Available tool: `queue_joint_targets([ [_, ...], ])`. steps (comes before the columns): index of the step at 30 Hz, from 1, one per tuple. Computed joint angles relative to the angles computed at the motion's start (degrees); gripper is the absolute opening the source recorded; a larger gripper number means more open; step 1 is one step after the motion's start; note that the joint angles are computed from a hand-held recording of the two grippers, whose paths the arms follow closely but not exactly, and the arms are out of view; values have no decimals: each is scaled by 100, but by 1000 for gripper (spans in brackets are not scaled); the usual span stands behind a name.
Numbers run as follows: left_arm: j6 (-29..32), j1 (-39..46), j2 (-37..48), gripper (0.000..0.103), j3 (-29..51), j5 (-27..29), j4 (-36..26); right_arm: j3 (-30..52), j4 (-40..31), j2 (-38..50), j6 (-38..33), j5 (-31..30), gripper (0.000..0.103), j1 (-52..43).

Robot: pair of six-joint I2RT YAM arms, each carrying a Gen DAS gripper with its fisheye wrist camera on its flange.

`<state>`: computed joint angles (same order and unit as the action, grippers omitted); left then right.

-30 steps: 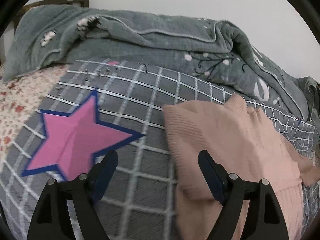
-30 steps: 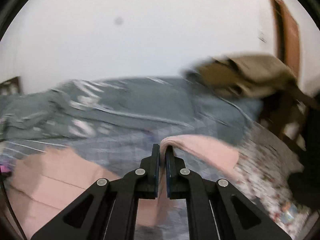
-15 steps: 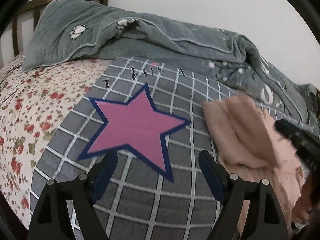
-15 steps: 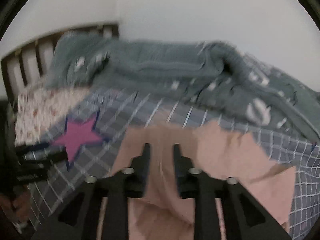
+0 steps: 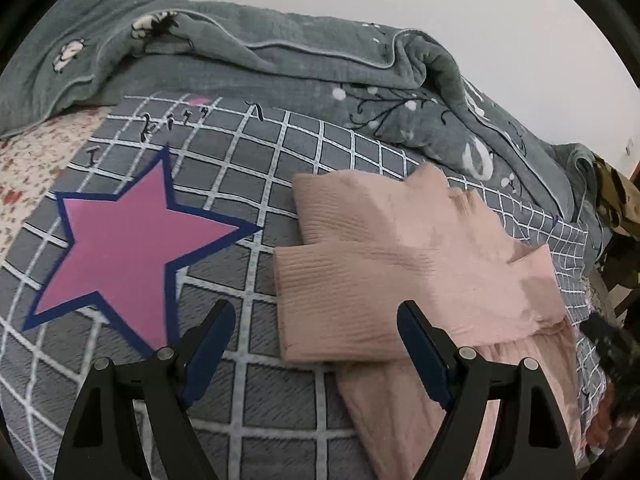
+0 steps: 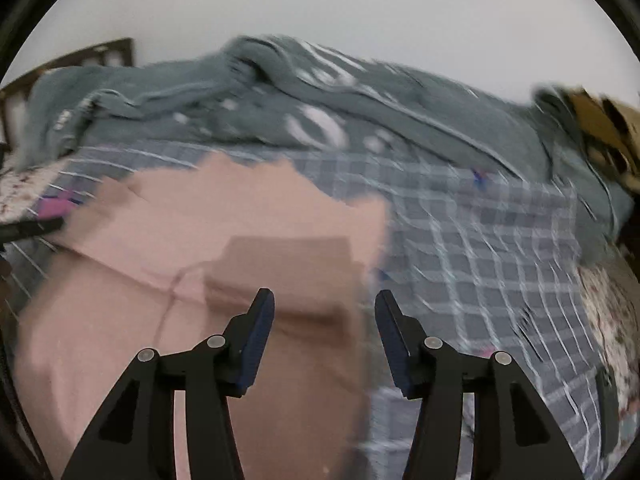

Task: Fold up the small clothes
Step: 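Grasp the other sleeve with the right tool and fold it across the body, then open the right tool and lift both tools away from the folded sweater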

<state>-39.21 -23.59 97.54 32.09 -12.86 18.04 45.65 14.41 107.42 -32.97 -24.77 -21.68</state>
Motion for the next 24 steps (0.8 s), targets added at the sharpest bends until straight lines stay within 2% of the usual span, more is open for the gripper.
queue_joint_targets([
  [3, -56, 80, 180, 82, 66, 39, 109, 489, -267, 525, -45, 3, 52, -212],
  [7, -96, 201, 230, 82, 76, 130, 238, 935, -381, 1026, -1, -61, 51, 2],
  [9, -98, 226, 186, 82, 67, 69, 240, 1113, -341, 1253, 74, 177, 51, 211],
  [11, -85, 244, 163, 82, 93, 28, 185, 1354, -419, 1504, 282, 443, 40, 360],
  [12, -78, 248, 162, 82, 117, 17, 133, 1426, -442, 1546, 411, 340, 27, 300],
  [13, -57, 253, 167, 82, 123, 26, 123, 1473, -468, 1539, 573, 156, 25, 208],
  [14, -41, 252, 172, 82, 135, 38, 111, 1474, -417, 1520, 819, -255, 26, -37],
  [15, -15, 248, 186, 82, 145, 62, 111, 1466, -334, 1529, 1061, -491, 33, -251],
  [16, 24, 240, 229, 82, 178, 109, 107, 1471, -290, 1561, 1195, -473, 42, -365],
  [20, 140, 166, 414, 82, 356, 257, 94, 1638, -625, 1718, 1012, -285, 43, -505],
  [24, 264, 18, 489, 80, 504, 208, 83, 1059, -240, 1199, 676, -268, 43, -642],
])
